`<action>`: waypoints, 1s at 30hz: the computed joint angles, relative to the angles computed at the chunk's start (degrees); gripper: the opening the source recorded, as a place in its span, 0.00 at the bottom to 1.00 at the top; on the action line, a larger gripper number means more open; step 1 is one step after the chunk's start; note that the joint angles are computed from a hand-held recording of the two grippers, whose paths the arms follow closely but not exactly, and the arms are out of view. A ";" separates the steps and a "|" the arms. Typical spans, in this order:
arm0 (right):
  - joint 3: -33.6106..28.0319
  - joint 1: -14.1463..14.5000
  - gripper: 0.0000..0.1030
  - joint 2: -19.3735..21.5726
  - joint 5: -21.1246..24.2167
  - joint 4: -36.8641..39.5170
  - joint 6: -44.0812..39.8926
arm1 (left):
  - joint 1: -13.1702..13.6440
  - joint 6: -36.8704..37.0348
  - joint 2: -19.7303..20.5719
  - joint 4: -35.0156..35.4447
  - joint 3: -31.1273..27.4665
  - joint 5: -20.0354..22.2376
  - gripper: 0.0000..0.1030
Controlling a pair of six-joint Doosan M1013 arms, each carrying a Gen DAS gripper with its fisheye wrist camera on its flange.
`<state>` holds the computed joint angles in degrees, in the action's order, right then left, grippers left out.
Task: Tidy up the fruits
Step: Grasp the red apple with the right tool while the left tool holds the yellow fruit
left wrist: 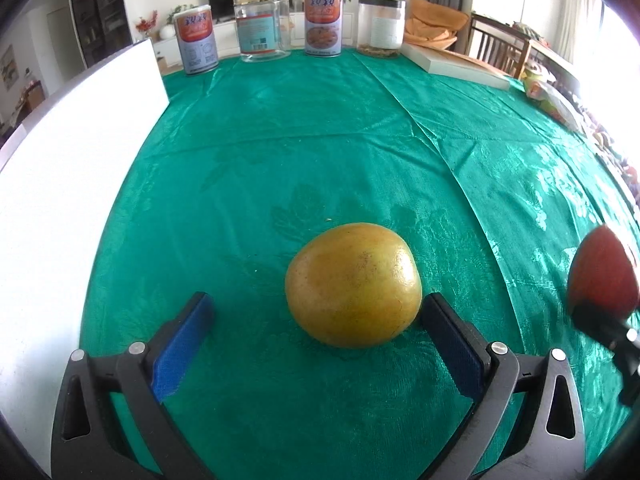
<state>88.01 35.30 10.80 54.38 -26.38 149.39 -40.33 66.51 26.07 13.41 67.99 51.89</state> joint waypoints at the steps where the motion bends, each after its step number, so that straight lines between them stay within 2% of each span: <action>1: 0.55 0.70 0.66 0.13 -0.04 -2.18 2.13 | 0.00 0.02 0.00 -0.02 0.02 -0.04 1.00; 3: 0.91 2.04 0.75 0.44 1.12 -7.11 5.72 | 0.01 0.00 -0.06 0.00 0.08 -0.03 1.00; 5: 0.30 2.13 0.96 1.05 3.26 -7.61 6.98 | 0.05 0.01 -0.09 -0.02 0.16 -0.09 1.00; 6: 0.08 1.87 0.97 1.19 4.02 -7.02 7.05 | 0.08 0.06 -0.10 -0.05 0.15 -0.09 1.00; 11: 0.41 1.07 1.00 0.79 4.10 -5.97 9.34 | 0.05 0.02 -0.07 -0.01 0.11 -0.04 1.00; 14: -2.46 1.59 1.00 2.97 9.66 -6.18 6.19 | 0.06 0.05 -0.07 -0.05 0.10 -0.03 1.00; 30: -2.12 1.35 1.00 2.70 9.24 -6.14 6.69 | 0.05 0.04 -0.04 -0.03 0.04 0.02 1.00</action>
<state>85.88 36.66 13.50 63.62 -32.52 156.09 -40.28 66.55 26.03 13.38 68.03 51.90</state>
